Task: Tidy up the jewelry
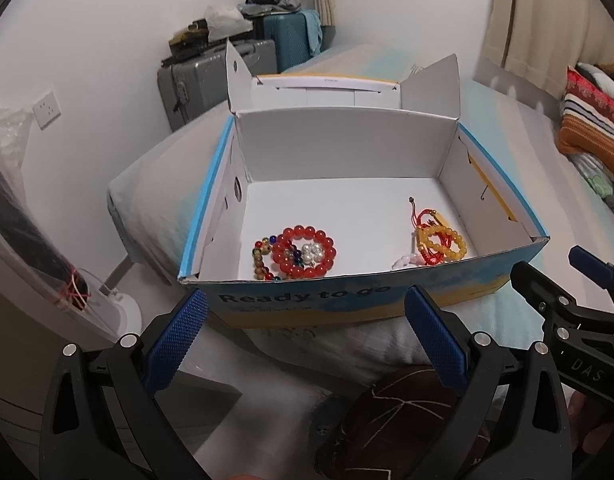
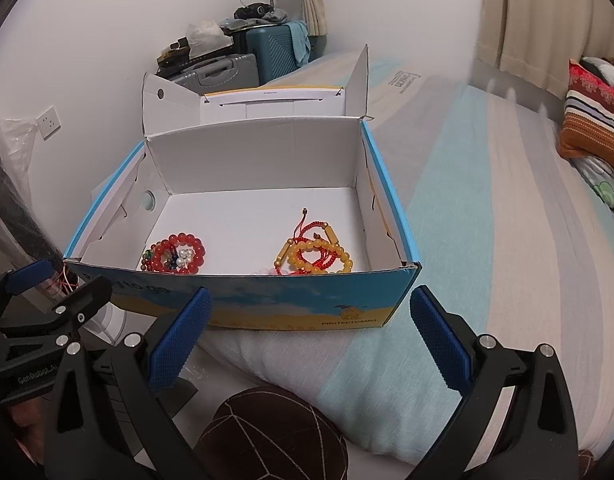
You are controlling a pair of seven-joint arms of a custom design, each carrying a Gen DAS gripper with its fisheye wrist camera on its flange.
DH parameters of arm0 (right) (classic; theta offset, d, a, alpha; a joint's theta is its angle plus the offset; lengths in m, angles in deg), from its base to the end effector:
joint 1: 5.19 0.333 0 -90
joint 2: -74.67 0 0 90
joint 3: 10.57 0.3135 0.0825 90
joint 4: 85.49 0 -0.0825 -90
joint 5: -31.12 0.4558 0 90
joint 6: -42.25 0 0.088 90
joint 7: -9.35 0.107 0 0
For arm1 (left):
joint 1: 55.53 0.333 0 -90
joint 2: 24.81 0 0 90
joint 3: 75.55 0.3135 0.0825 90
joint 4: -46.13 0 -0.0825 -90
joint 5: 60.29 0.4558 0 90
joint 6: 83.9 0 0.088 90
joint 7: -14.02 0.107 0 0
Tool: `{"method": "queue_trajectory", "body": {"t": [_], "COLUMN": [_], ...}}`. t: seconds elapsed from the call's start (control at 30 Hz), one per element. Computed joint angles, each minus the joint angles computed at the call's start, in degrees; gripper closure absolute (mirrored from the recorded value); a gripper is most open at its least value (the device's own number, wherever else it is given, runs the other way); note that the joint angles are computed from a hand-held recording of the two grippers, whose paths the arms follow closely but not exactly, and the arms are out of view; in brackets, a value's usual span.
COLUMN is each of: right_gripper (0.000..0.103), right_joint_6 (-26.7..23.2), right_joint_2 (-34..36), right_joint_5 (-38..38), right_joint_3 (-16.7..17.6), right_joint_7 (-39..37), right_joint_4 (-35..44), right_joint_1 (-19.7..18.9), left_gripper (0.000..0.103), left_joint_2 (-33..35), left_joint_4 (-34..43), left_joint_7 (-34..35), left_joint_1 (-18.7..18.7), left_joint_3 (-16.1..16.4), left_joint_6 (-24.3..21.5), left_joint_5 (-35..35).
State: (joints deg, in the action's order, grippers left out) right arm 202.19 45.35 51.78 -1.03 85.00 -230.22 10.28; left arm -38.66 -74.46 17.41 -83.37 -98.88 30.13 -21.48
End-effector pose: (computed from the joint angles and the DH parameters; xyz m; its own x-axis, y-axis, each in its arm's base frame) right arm 0.4611 0.2011 0.5062 0.4234 -0.9034 -0.0679 -0.6599 -0.2562 -0.7063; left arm 0.3811 -0.4293 0.5149 0.3754 -0.9259 -0.0414 -0.7008 -0.2543 -0.6665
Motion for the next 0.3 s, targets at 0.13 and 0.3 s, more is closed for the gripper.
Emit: {"method": "queue_trajectory", "body": {"t": [0.13, 0.3], "right_gripper": [0.008, 0.008], "right_joint_6": [0.08, 0.17], "right_joint_2": [0.0, 0.02], "right_joint_5": [0.08, 0.08], "right_joint_3": [-0.15, -0.1], "right_joint_7": [-0.15, -0.2], "right_joint_4": [0.0, -0.04], "right_joint_1": [0.11, 0.07], "left_gripper": [0.006, 0.006], "left_joint_2": [-0.07, -0.44], "left_joint_4": [-0.09, -0.53], "left_joint_7": [1.1, 0.75], "left_joint_1": [-0.05, 0.11], "left_joint_3": [0.54, 0.52], "left_joint_6": [1.07, 1.47], "left_joint_5": [-1.14, -1.87]}}
